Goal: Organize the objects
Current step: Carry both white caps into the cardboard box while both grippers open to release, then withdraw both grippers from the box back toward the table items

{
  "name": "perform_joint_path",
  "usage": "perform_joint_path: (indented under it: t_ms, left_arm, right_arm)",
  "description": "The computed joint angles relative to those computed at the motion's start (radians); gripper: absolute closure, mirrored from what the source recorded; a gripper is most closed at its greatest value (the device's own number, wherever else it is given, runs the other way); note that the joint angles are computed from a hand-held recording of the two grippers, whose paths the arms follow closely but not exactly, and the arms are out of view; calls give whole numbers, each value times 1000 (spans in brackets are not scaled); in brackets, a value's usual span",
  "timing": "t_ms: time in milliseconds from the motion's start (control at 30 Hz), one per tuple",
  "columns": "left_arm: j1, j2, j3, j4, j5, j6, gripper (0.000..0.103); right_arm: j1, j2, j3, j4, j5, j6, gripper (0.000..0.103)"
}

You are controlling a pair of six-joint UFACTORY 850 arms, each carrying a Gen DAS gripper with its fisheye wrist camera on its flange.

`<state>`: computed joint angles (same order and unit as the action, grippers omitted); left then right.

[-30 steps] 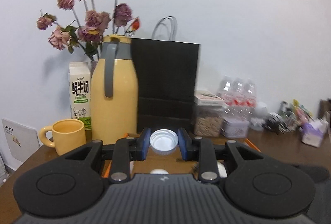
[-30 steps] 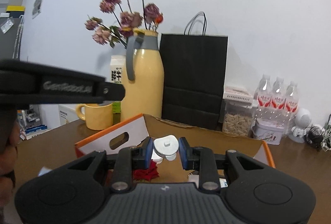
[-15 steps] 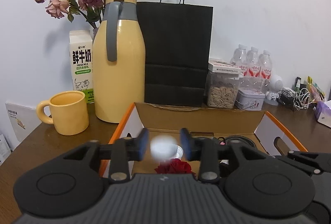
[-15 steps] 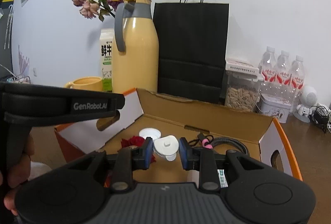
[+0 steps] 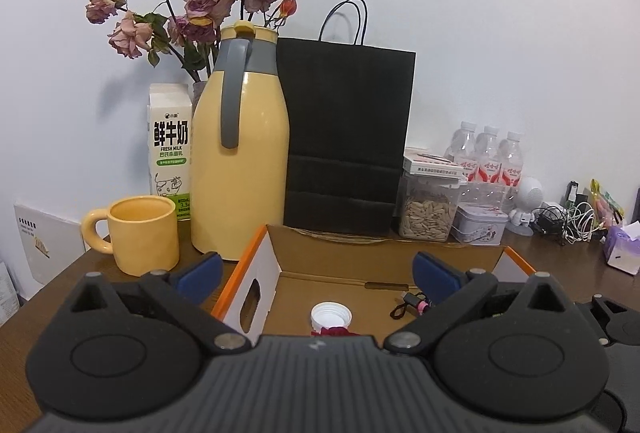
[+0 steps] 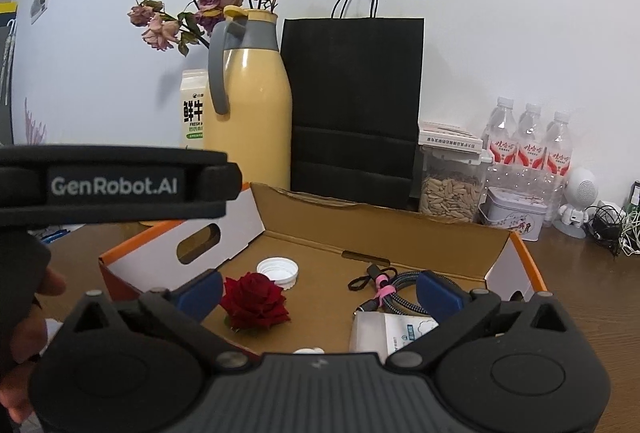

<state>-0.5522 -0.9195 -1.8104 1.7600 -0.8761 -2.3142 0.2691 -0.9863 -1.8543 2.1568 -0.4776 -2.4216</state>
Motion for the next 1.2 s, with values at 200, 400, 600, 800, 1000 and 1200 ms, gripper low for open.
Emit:
perform_joint_path:
  t_ms: [200, 400, 600, 800, 1000, 1200]
  left_arm:
    - [0, 4, 3, -7, 7, 4, 0]
    - [-8, 30, 41, 36, -10, -43, 0]
    - [-27, 76, 100, 87, -35, -86, 0]
    - [-54, 137, 185, 118, -74, -131, 0]
    - [-84, 205, 297, 100, -108, -148, 0]
    - [-109, 265, 406, 48, -110, -148, 0]
  right_arm:
    - [-1, 5, 9, 34, -8, -26, 0]
    - [-7, 24, 45, 109, -52, -97, 0]
    - [-22, 84, 140, 206, -157, -197, 0]
    - [-49, 165, 256, 225, -229, -246, 0]
    - [-85, 241, 375, 229, -264, -293, 0]
    - [-129, 303, 482, 212, -269, -315, 0]
